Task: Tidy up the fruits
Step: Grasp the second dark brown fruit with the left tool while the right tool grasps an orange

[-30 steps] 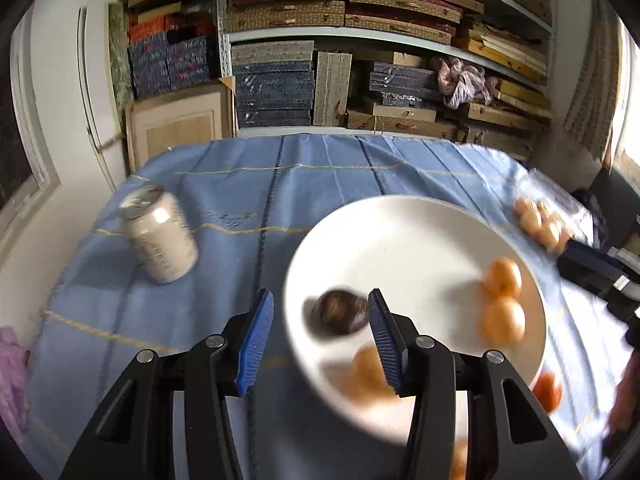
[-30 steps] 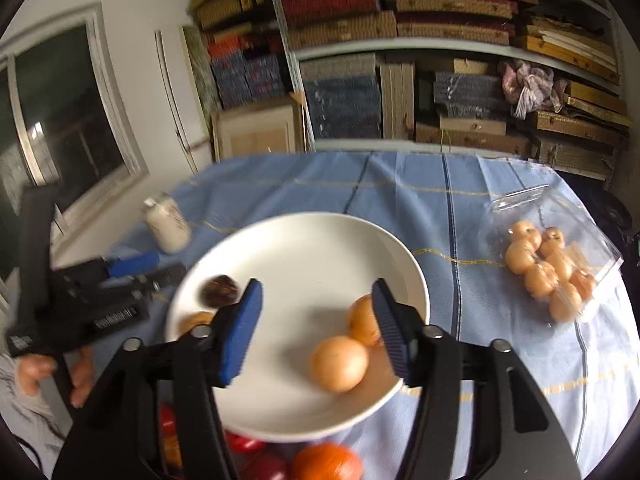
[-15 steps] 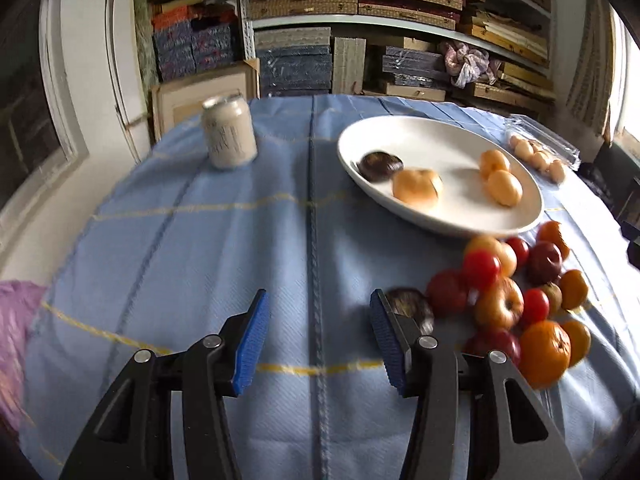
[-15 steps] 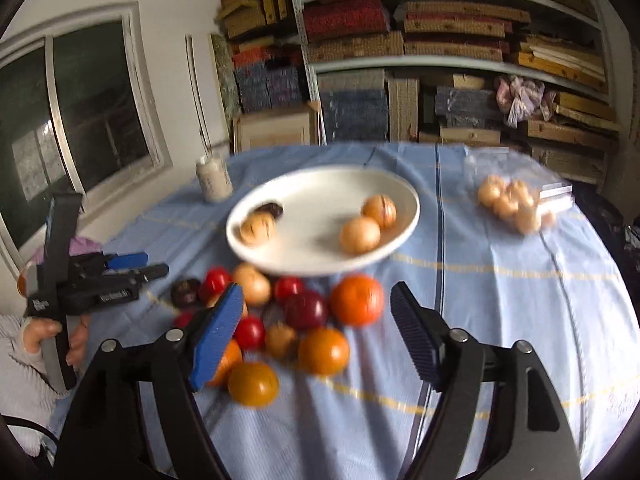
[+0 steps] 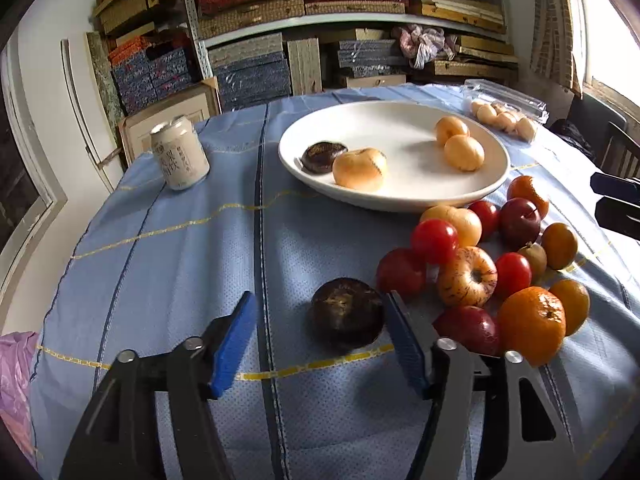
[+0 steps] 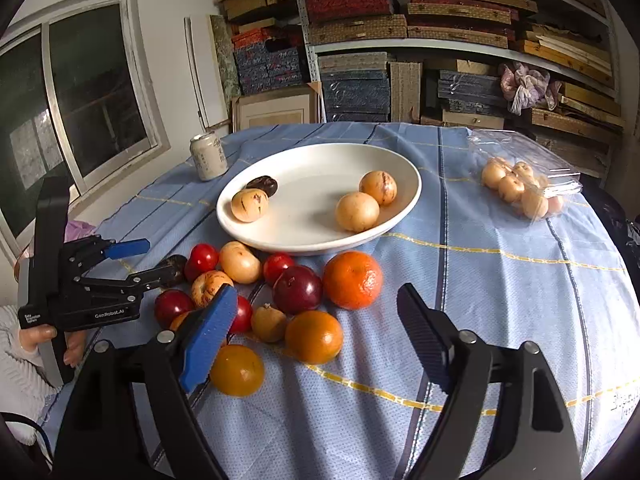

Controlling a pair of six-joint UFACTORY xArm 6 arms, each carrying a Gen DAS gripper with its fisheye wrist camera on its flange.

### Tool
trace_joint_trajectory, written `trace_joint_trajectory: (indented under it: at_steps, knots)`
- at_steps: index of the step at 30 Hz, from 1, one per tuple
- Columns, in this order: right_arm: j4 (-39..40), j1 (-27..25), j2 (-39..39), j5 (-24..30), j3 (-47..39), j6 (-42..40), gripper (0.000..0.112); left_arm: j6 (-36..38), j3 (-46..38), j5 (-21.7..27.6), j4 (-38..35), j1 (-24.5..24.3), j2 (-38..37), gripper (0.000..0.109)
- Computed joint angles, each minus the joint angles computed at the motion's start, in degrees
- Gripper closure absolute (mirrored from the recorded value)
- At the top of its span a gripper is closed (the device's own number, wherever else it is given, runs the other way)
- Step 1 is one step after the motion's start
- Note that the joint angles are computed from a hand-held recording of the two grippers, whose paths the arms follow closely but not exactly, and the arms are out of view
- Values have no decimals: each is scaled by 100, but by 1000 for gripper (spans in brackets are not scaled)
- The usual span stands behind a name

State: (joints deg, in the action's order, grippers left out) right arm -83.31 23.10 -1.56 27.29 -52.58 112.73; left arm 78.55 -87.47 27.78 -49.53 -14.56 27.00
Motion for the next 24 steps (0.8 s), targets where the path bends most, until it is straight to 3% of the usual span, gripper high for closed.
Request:
trace_joint_trajectory:
  at_steps: [7, 11, 17, 19, 20, 21, 24]
  knots:
    - [419, -23, 107, 44, -54, -377, 32, -546, -170, 217, 619, -24, 148, 39]
    - [684, -68, 131, 67, -31, -591, 32, -935, -480, 616, 771, 61, 321, 39]
    - [974, -89, 241, 115, -63, -954, 32, -782, -330, 399, 608, -1, 224, 39]
    - [1060, -104, 301, 86, -92, -1089, 32, -770, -304, 362, 601, -18, 209, 45]
    - [1077, -97, 319, 82, -101, -1118, 32, -790, -298, 348, 632, -24, 210, 59]
    - [1098, -92, 346, 59, -114, -1167, 32, -879, -329, 386, 748, -28, 236, 65]
    - [1199, -47, 417, 40, -167, -1368, 32, -873, -330, 395, 732, -27, 236, 66]
